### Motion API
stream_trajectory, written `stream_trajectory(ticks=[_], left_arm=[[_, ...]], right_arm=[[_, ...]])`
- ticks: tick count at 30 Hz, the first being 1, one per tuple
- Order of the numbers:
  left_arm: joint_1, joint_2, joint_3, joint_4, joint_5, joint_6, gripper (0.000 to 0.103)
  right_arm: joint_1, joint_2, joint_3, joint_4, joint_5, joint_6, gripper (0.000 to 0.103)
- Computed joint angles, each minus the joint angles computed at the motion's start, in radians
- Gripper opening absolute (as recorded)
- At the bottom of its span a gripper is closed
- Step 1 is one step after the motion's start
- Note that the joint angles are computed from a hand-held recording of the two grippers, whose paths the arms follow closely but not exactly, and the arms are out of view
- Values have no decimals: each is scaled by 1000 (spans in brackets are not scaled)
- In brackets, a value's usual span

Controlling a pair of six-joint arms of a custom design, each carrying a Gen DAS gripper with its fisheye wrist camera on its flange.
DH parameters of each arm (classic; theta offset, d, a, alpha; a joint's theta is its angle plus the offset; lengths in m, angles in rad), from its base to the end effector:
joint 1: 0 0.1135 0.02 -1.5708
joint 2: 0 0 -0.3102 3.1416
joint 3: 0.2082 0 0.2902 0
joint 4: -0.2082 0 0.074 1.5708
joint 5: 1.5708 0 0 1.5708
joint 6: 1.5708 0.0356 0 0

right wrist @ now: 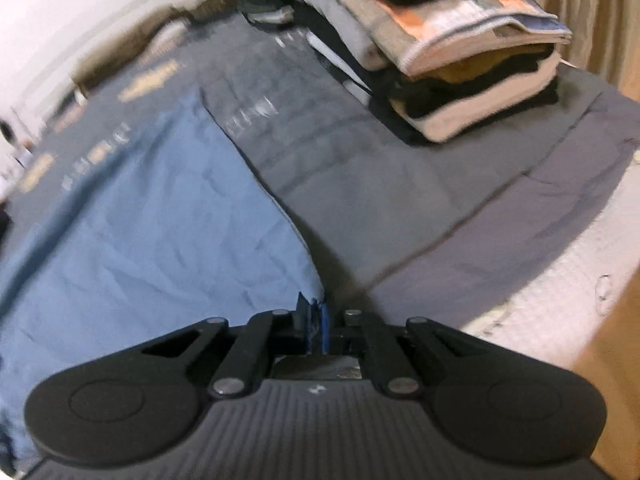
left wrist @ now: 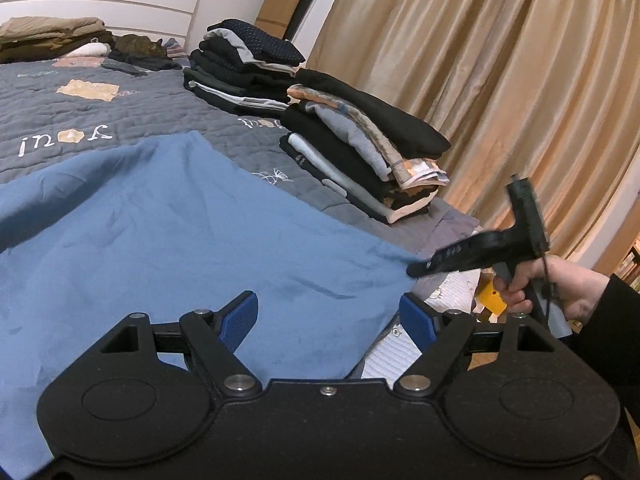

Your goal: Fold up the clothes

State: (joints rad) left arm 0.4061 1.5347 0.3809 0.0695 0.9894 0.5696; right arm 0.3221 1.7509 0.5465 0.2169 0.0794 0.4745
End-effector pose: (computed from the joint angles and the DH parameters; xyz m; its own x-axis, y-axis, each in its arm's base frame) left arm 0.2161 0.0605 0.1055 -0.6073 0.0613 -0.7921 0.5575 0.7432 -0.3700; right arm 0.2794 0.0903 0.0837 -0.8295 0.2033 -0.5202 0.1179 0.9741 0.1928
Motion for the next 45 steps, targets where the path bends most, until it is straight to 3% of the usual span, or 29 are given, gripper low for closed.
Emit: stream_trajectory(ticks=[3,6,8,10,12,19,22,30,36,40,45], left_arm=[[0,0,1,-1,-3,0,77],[5,-11,2,-8,2,0,77],[11,-18,3,-13,7,-2,77],[21,-22,5,-23,12,2,78],[31,-28,6,-31,15,6,78],[85,-39,14,-60,16,24,80],[143,-25,34,-92,27,57,80],[325,45,139,-136,43,74,81],[484,154,292,-113,13,-17,81],[555,240,402,-71,-48,-132,81],[619,323,496,-61,-135,-178,81]], right_arm=[[14,62,62,-86,33,-8,10],[42,44,51,-67,102,7,21],[62,4,30,-51,152,11,38],[76,-45,12,-42,200,14,40],[92,-114,-18,0,207,19,42],[209,-159,52,69,219,7,68],[273,-108,124,94,206,-14,69],[372,146,419,85,42,-74,70],[432,303,627,71,-101,-95,70],[459,400,733,101,-181,-81,70],[500,477,819,102,-230,-72,70]])
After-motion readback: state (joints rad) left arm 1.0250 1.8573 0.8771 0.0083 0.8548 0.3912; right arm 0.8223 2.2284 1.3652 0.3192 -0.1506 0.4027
